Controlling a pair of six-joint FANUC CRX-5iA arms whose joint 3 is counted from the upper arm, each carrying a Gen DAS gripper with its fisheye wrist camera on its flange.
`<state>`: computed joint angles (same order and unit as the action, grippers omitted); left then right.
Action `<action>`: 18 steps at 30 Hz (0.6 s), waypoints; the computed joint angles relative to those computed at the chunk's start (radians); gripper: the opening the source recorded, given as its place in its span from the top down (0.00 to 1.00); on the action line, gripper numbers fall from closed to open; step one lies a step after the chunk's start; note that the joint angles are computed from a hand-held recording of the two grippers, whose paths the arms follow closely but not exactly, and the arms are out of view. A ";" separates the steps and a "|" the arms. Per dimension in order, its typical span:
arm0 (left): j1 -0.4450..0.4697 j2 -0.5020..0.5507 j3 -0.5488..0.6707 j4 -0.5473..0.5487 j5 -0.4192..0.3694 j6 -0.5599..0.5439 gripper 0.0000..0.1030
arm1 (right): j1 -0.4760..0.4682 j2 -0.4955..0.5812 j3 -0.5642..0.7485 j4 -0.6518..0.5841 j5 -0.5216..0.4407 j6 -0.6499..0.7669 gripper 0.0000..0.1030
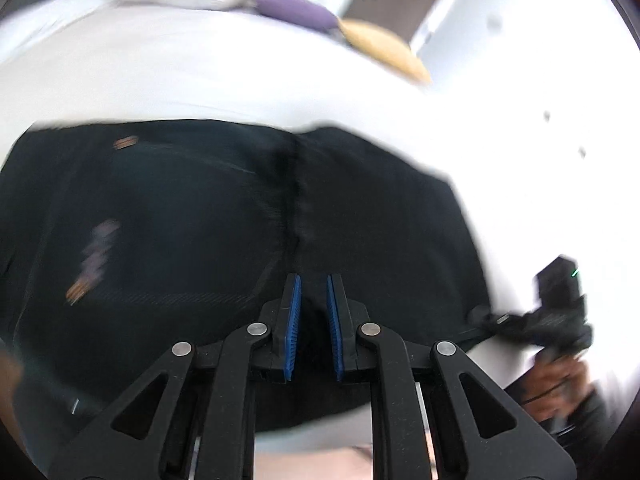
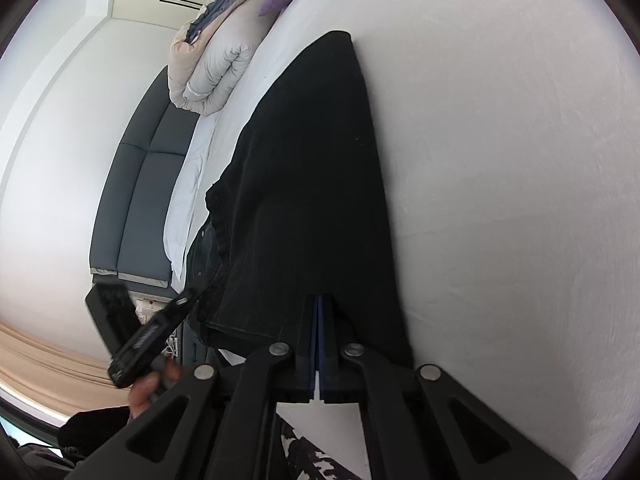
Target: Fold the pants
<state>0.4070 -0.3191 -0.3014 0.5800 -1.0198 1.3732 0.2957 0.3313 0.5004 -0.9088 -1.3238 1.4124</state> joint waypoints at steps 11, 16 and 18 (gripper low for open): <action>0.619 -0.370 -0.368 0.469 -0.165 -0.002 0.10 | -0.006 -0.027 -0.039 -0.013 0.034 -0.009 1.00; 0.653 -0.366 -0.473 0.594 -0.175 0.065 0.11 | -0.015 -0.030 -0.044 -0.018 0.027 -0.023 1.00; 0.676 -0.366 -0.501 0.631 -0.179 0.074 0.11 | -0.019 -0.027 -0.042 -0.021 0.023 -0.022 1.00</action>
<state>1.0830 -0.6853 -0.8022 1.2107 -1.1986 1.4468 0.2765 0.3043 0.4582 -0.9296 -1.3012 1.3905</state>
